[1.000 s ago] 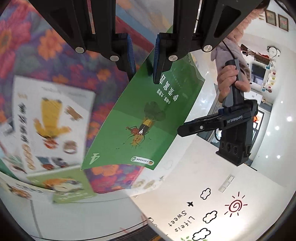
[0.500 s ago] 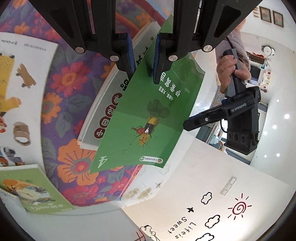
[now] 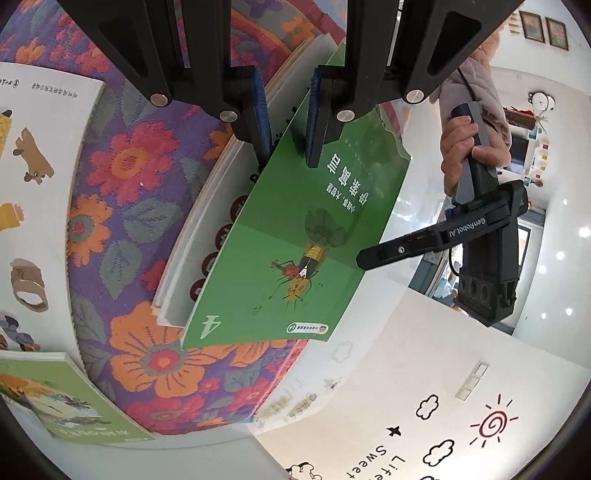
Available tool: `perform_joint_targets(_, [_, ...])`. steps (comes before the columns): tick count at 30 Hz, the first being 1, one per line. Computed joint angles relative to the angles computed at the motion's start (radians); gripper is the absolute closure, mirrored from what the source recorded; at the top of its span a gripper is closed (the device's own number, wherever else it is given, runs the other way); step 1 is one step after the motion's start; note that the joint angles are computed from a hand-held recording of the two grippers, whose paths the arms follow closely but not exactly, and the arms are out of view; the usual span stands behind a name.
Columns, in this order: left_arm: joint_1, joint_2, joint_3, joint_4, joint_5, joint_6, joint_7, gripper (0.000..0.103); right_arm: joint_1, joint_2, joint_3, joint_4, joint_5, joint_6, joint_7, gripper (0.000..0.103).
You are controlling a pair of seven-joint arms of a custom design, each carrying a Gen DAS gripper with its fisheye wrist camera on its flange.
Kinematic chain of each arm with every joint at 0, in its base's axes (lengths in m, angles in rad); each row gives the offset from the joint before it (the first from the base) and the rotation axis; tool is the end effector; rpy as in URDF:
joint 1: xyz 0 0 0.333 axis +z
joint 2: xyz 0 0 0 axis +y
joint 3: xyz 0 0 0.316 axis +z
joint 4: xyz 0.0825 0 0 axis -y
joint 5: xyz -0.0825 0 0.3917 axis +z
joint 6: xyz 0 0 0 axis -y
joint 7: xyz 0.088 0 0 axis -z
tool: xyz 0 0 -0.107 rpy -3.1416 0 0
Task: Organize books
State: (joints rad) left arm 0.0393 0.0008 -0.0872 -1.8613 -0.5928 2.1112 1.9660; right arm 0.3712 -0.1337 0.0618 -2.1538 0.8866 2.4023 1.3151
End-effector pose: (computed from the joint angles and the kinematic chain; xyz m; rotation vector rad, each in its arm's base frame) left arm 0.5937 -0.0544 0.5411 1.8413 -2.2421 0.8707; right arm 0.4974 0.2371 0.4971 -1.7971 1.5810 0.3888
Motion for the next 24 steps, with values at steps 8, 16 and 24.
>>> perform_joint_targets(8, [-0.012,-0.001,-0.009,-0.001,0.06,0.031,-0.026,0.064,-0.001,-0.003,0.002,0.007,-0.026,-0.004,0.037,0.084])
perform_joint_targets(16, [-0.045,-0.06,-0.025,-0.028,0.277,0.145,-0.204,0.063,-0.004,-0.074,-0.007,-0.053,-0.053,0.033,0.068,0.084])
perform_joint_targets(24, [-0.149,-0.079,-0.079,0.026,0.282,0.165,-0.221,0.063,-0.062,-0.277,-0.099,-0.229,-0.128,0.1,0.131,0.078])
